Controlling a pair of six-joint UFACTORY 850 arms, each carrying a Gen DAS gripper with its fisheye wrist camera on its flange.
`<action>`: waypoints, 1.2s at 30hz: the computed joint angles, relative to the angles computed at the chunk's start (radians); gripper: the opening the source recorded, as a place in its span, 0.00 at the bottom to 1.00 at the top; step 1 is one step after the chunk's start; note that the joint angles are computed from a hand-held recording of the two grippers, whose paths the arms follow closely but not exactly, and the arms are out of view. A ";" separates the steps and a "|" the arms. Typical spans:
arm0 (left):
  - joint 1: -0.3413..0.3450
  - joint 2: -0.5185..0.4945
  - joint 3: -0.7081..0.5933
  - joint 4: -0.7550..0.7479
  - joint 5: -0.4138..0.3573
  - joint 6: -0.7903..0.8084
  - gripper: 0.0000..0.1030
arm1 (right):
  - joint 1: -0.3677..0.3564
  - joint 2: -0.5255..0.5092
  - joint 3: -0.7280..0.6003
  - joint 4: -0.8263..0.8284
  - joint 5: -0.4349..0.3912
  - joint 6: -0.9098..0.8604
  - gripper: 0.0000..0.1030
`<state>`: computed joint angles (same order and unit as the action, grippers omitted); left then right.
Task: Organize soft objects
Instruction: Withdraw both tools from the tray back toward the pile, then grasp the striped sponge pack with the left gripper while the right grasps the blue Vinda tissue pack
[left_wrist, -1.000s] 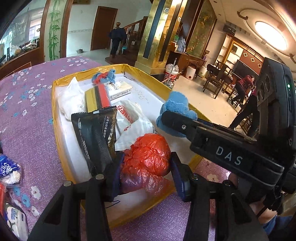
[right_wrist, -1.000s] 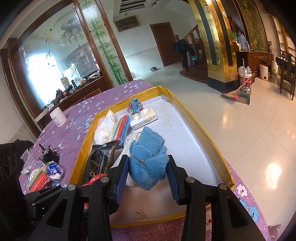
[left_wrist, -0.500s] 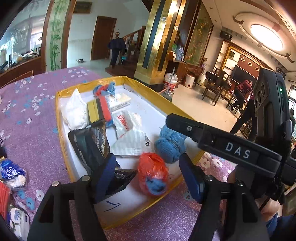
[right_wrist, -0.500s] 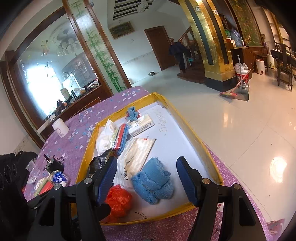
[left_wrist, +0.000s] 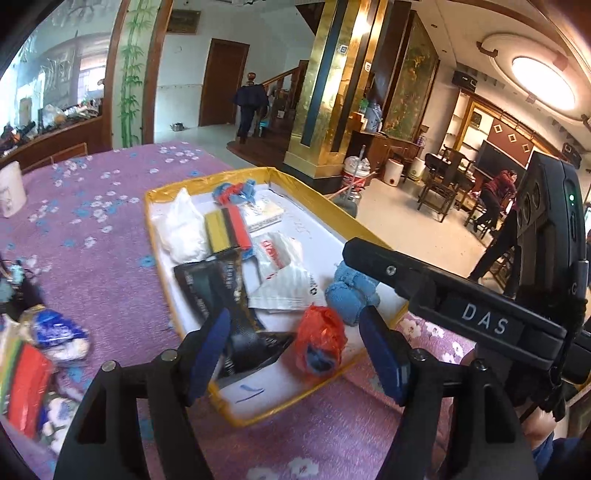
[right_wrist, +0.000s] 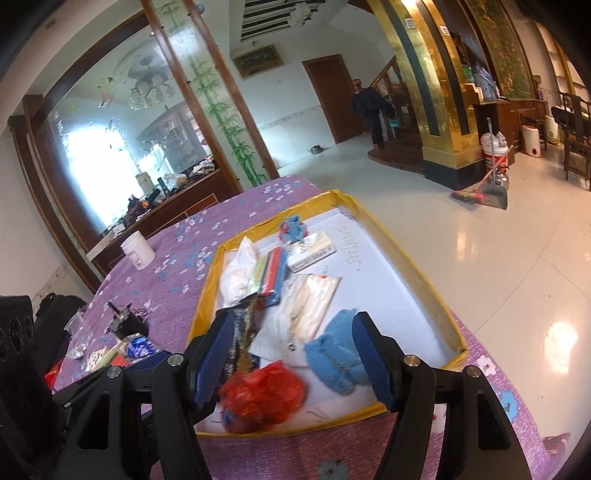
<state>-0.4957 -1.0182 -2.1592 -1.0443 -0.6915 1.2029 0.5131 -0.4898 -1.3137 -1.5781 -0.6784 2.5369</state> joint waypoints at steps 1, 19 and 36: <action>0.004 0.015 0.020 0.002 0.008 0.005 0.70 | 0.006 -0.010 -0.017 0.007 0.004 -0.024 0.69; 0.212 0.184 0.306 -0.088 0.160 0.041 0.79 | 0.075 -0.267 -0.369 0.146 0.201 -0.464 0.69; 0.151 -0.034 -0.055 0.519 0.179 -0.398 0.84 | 0.066 -0.343 -0.458 0.248 0.364 -0.684 0.69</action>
